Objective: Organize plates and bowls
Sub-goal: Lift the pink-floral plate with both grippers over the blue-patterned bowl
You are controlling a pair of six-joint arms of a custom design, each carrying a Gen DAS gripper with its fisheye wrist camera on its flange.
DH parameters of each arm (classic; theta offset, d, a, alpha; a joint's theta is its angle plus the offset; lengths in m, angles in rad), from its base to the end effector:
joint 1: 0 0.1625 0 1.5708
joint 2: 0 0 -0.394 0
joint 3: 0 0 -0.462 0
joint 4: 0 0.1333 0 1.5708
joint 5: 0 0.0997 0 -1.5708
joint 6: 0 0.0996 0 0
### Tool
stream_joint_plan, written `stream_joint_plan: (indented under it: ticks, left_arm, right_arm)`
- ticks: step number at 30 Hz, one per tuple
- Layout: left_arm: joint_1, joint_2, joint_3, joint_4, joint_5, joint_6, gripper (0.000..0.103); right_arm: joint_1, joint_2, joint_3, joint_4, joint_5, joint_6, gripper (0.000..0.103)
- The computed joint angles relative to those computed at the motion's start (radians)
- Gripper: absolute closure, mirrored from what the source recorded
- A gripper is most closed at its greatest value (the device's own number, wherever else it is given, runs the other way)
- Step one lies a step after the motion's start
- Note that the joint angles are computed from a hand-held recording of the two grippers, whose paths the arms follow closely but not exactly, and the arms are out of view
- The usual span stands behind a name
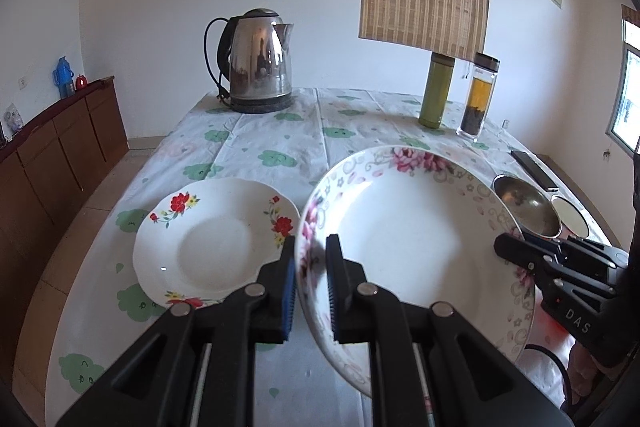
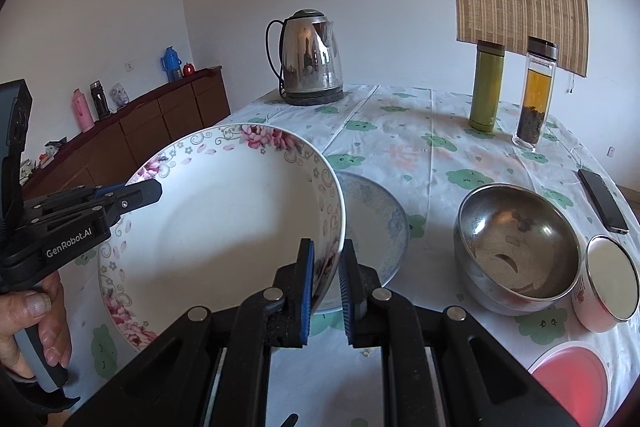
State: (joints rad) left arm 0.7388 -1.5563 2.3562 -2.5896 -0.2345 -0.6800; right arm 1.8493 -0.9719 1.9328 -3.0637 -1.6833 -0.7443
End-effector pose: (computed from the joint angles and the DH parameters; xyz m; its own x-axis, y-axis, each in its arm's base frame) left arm -0.1629 -0.4597 0.2241 -0.6968 -0.3904 -0.6017 0.3646 0.5297 -0.7658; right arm 0.2886 -0.5653 0.0745 -0.5538 -0.7220 0.4148 -0.8321 0.4615 -0.3076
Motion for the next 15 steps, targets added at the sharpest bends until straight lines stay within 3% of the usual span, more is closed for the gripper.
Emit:
stream_joint_plan:
  ticks: [15]
  left_arm:
    - [0.053,0.129,-0.087,-0.325,-0.009,0.304,0.093]
  right_arm:
    - [0.005,0.052,-0.059,-0.045,-0.012,0.018,0.090]
